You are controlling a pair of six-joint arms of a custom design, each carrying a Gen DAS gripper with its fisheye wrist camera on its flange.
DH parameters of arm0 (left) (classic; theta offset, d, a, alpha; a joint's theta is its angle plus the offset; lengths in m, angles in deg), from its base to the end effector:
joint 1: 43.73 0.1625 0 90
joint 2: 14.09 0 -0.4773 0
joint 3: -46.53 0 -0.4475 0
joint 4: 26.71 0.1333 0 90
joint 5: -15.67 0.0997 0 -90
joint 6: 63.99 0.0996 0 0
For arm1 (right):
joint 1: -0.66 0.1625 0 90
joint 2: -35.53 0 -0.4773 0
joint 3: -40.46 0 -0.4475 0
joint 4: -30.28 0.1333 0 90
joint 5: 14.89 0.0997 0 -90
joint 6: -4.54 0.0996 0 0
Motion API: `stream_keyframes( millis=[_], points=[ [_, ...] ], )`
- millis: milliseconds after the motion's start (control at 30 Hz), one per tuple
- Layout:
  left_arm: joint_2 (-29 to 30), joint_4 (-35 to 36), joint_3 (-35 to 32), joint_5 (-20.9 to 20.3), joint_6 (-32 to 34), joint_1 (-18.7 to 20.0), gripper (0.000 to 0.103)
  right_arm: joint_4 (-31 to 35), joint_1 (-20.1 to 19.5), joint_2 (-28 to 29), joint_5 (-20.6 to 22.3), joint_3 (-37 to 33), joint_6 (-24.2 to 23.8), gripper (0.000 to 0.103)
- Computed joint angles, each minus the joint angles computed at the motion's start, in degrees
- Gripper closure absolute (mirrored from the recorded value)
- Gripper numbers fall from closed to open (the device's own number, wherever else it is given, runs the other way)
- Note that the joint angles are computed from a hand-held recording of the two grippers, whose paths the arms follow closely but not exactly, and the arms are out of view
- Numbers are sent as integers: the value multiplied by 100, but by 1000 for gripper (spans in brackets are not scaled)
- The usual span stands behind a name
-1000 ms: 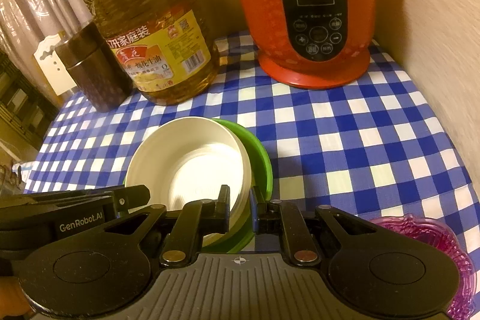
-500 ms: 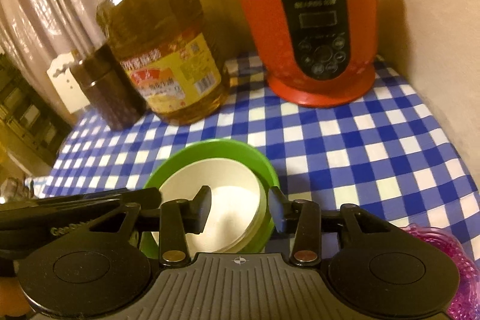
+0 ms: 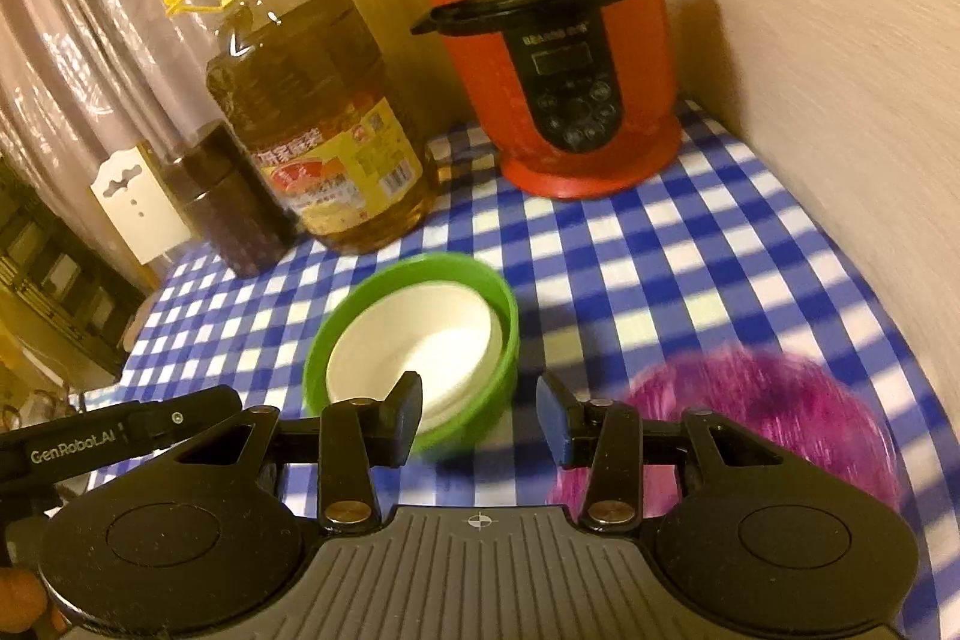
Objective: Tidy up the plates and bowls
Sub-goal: 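Move both grippers to the steel bowl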
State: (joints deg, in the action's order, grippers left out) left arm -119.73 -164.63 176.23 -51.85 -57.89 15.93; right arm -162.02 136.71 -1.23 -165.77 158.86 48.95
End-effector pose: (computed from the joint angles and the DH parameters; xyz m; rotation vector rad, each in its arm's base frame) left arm -0.0584 -0.4390 0.3958 0.7546 2.6641 -0.6869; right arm 0.4337 -0.3538 -0.0048 -0.2153 -2.3231 1.2656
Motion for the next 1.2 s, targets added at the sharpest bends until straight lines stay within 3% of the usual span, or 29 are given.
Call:
stream_keyframes(
  millis=[233,533,867,1200],
  points=[
    [-1165,974,312,196,-566,-336,68,1419,645,-89,-18,30,1466,60],
    [-2620,2691,385,565,-1389,-992,67,2904,1424,-31,108,-218,2788,60],
    [-3745,4506,187,1141,-2087,-1552,67,3883,1918,99,331,-500,3477,60],
    [-3917,4902,-117,1444,-2032,-1135,67,3956,2021,235,551,-671,3380,60]
  ],
)
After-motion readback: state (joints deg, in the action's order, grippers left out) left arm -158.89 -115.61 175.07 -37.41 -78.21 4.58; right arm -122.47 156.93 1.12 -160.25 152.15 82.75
